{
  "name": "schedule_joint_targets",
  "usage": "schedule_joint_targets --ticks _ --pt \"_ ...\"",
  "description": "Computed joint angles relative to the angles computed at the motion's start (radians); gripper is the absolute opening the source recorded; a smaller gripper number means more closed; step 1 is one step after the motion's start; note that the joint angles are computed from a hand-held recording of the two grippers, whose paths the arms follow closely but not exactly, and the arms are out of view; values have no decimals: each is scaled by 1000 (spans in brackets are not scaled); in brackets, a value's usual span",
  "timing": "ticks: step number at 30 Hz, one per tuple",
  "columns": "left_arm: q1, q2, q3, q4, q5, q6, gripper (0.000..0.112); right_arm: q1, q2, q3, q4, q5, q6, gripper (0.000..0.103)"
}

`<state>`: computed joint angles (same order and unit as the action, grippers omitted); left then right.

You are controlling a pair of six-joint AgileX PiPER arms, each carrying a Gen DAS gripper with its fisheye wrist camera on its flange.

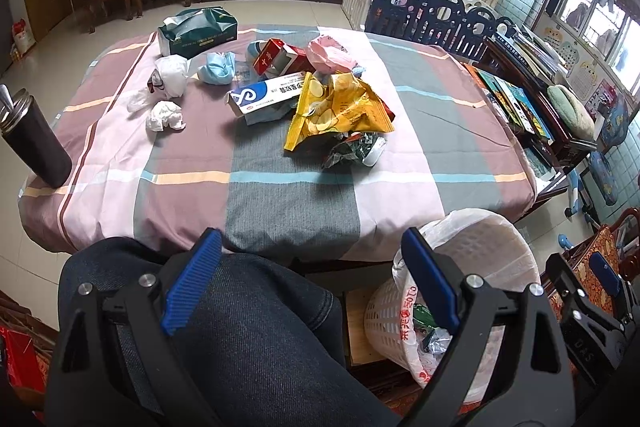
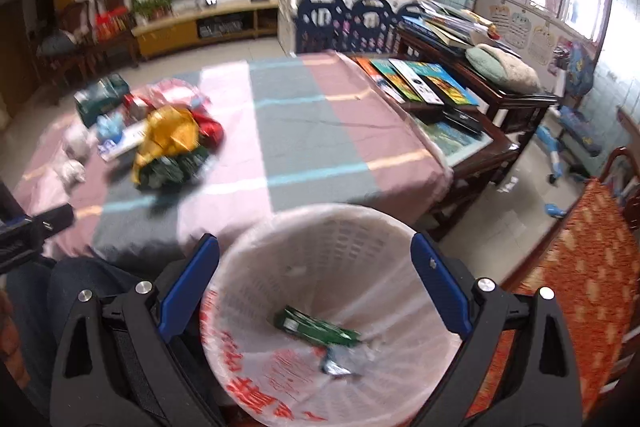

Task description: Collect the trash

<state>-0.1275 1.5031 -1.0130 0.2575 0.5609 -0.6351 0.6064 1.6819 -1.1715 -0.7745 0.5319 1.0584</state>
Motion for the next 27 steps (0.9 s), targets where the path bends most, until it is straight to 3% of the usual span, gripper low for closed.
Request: schedule_joint_targets --ticks 2,11,21,27 --pt "6 4 0 -5 -2 4 91 -17 -25 49 -29 -87 59 94" --pt "21 18 6 -16 -8 10 91 15 9 0 -8 -27 -13 94" --pt "25 29 7 -19 -10 11 91 23 33 -22 65 -15 -108 63" --pt "29 36 8 -24 -14 14 91 32 45 -33 60 -1 -115 60"
